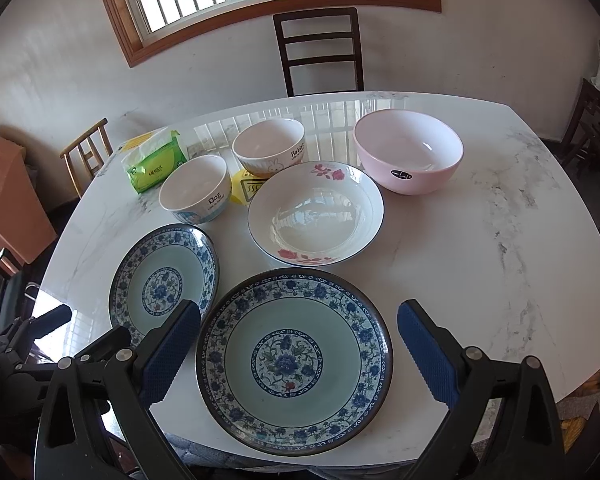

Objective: Organize plates and bowls

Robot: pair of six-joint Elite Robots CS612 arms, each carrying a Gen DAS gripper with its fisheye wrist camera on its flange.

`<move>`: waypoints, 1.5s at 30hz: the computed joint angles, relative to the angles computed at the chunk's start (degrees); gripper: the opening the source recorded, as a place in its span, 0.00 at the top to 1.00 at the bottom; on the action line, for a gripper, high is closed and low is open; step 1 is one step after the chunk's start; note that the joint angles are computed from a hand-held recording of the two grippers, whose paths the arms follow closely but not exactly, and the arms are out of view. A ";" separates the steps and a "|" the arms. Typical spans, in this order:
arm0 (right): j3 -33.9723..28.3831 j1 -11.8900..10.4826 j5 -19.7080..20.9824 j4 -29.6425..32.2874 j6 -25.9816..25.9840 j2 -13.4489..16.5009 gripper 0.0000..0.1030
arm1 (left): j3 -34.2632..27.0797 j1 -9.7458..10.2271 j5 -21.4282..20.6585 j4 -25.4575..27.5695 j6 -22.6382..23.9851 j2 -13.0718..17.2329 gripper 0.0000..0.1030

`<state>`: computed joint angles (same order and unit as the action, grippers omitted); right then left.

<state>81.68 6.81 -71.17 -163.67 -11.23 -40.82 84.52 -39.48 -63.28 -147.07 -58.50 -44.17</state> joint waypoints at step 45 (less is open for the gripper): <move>-0.16 -0.04 1.21 1.12 -0.45 -0.14 0.11 | -0.79 0.14 -0.64 3.40 -1.31 0.26 0.00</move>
<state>81.52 6.77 -69.97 -162.55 -11.68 -40.96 83.72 -39.33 -63.92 -143.68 -59.82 -43.91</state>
